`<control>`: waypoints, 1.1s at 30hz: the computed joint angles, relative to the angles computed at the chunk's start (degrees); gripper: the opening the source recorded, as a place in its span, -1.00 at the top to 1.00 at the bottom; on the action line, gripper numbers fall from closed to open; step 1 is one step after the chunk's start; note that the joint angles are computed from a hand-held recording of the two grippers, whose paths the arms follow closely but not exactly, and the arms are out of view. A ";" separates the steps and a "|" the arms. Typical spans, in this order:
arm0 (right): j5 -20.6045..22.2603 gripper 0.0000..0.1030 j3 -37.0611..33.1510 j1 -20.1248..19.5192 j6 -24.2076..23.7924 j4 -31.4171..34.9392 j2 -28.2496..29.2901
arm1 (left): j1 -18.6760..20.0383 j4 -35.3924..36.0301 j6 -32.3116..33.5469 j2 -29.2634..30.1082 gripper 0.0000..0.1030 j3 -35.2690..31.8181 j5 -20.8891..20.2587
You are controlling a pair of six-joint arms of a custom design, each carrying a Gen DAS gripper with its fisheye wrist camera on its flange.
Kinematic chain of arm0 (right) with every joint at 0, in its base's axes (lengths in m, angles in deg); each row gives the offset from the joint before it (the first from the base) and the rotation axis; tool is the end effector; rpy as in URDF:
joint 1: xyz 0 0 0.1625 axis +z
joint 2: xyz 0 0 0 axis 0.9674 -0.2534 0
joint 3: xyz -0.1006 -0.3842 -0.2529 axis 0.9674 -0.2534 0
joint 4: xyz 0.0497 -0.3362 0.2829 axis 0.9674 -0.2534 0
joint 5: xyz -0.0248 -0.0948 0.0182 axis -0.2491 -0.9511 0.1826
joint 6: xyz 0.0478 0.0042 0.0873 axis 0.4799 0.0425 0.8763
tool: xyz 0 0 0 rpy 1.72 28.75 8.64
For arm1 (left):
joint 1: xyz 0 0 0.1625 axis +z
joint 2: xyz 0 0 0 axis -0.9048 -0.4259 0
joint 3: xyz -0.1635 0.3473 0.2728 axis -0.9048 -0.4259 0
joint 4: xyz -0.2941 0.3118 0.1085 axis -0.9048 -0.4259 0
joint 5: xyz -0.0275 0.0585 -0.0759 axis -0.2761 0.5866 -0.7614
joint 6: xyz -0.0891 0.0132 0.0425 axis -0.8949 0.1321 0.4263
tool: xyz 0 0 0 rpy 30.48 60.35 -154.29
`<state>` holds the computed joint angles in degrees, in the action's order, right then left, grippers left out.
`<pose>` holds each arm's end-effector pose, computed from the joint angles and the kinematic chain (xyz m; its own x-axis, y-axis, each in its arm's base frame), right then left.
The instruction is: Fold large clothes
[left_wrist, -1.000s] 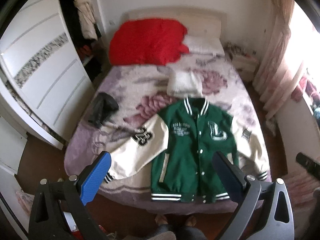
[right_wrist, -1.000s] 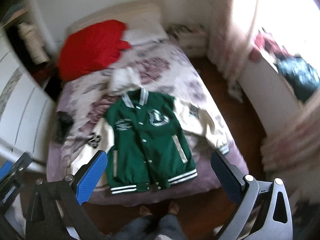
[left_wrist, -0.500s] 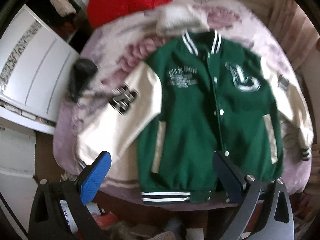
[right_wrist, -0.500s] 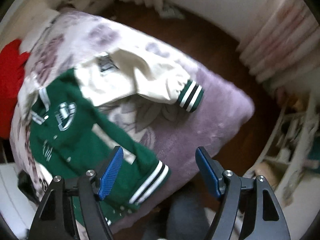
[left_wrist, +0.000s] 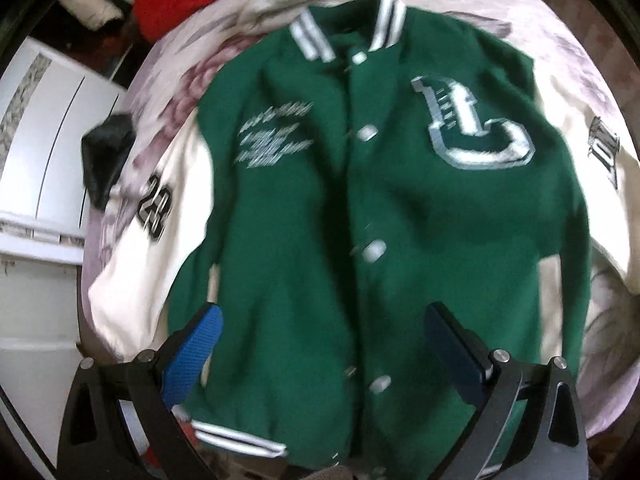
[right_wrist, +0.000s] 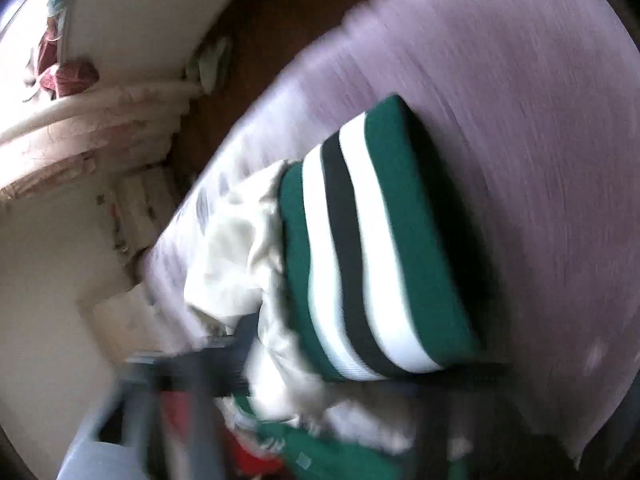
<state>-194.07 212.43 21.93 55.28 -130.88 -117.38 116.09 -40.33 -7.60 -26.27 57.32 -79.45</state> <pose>0.1203 -0.4075 0.3154 -0.2169 0.7365 -0.6408 0.7835 -0.2602 -0.5643 -0.2505 -0.6508 0.3483 -0.4687 0.0683 -0.8807 0.1885 0.9818 -0.0242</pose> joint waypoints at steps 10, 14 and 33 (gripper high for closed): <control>17.48 -0.25 -3.18 -18.30 -18.63 7.37 -6.28 | -0.17 -13.25 11.04 7.61 -1.00 -1.68 -3.19; 25.99 -0.29 0.23 -24.02 -20.44 -2.60 -3.45 | 0.76 -17.15 12.55 11.23 -1.00 -2.80 -2.13; 16.62 0.80 -33.32 -15.93 -44.58 14.55 7.88 | 6.25 -23.89 14.92 20.49 -1.00 -7.51 0.63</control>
<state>-177.45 179.11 6.00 10.70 -116.33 -109.50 122.34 -64.21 7.32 -5.77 49.82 -78.82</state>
